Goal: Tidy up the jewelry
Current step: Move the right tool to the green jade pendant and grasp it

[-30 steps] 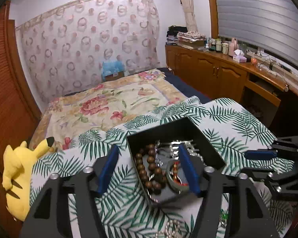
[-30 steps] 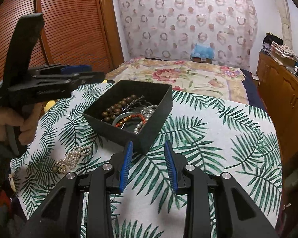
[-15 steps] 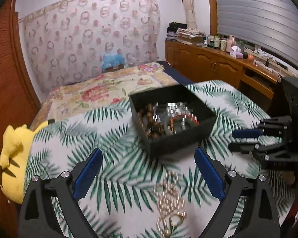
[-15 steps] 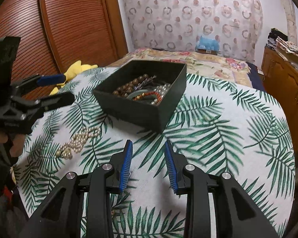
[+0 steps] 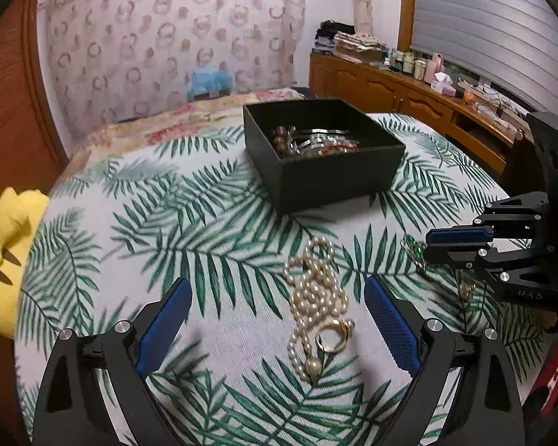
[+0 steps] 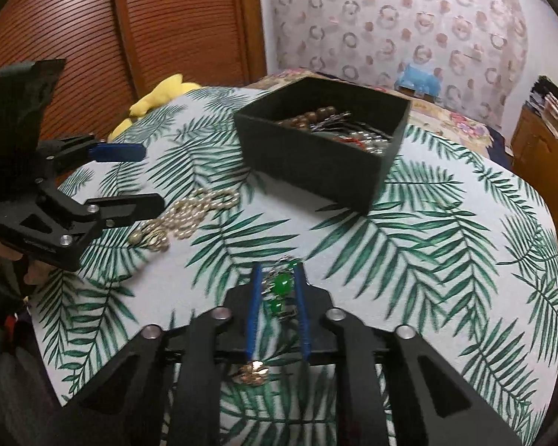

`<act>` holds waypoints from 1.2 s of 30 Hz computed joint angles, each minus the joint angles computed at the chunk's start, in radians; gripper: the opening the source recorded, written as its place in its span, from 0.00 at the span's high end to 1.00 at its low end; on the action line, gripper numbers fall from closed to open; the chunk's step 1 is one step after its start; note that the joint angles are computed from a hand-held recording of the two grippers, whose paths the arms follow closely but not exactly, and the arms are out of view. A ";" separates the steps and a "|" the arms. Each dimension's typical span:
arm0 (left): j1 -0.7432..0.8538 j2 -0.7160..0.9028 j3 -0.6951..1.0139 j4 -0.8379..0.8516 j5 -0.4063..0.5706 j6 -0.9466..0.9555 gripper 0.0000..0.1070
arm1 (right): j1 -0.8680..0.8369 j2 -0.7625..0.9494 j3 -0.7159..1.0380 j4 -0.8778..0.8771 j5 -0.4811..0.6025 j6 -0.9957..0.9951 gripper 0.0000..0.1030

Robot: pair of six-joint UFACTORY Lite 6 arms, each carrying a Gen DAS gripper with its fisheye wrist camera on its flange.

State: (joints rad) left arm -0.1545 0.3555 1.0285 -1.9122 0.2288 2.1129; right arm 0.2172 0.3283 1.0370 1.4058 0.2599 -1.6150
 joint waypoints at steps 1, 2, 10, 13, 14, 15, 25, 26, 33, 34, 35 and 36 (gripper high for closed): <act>0.001 0.001 -0.004 0.010 0.005 -0.009 0.16 | 0.007 0.002 0.001 -0.025 -0.012 0.023 0.89; 0.004 0.005 -0.005 0.024 0.010 -0.021 0.16 | 0.011 0.005 0.003 -0.044 -0.021 0.043 0.90; 0.001 0.007 -0.019 -0.006 0.014 0.003 0.16 | 0.021 0.021 0.038 -0.282 -0.055 0.282 0.91; 0.004 0.009 -0.019 0.003 0.021 -0.010 0.16 | 0.038 0.037 0.063 -0.389 -0.069 0.385 0.91; 0.007 0.011 -0.020 0.003 0.025 -0.009 0.16 | 0.043 0.045 0.075 -0.429 -0.069 0.426 0.91; 0.008 0.014 -0.020 0.005 0.026 -0.013 0.16 | 0.047 0.049 0.082 -0.464 -0.070 0.460 0.90; 0.011 0.012 -0.028 -0.005 0.031 -0.001 0.16 | 0.060 0.053 0.090 -0.642 -0.081 0.629 0.80; 0.010 0.011 -0.029 -0.010 0.030 0.004 0.16 | 0.058 0.055 0.093 -0.633 -0.076 0.619 0.80; 0.010 0.016 -0.031 -0.027 0.036 0.022 0.16 | 0.081 0.085 0.134 -0.751 -0.080 0.735 0.83; 0.010 0.017 -0.031 -0.026 0.037 0.020 0.16 | 0.076 0.085 0.135 -0.696 -0.061 0.676 0.88; 0.011 0.019 -0.029 -0.007 0.043 0.001 0.16 | 0.077 0.080 0.129 -0.682 -0.063 0.658 0.88; 0.012 0.022 -0.024 0.015 0.048 -0.021 0.16 | 0.078 0.071 0.116 -0.683 -0.074 0.660 0.89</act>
State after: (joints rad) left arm -0.1421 0.3770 1.0042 -1.8972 0.2765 2.0920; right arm 0.2953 0.3995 1.1534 0.7231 0.1858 -0.9552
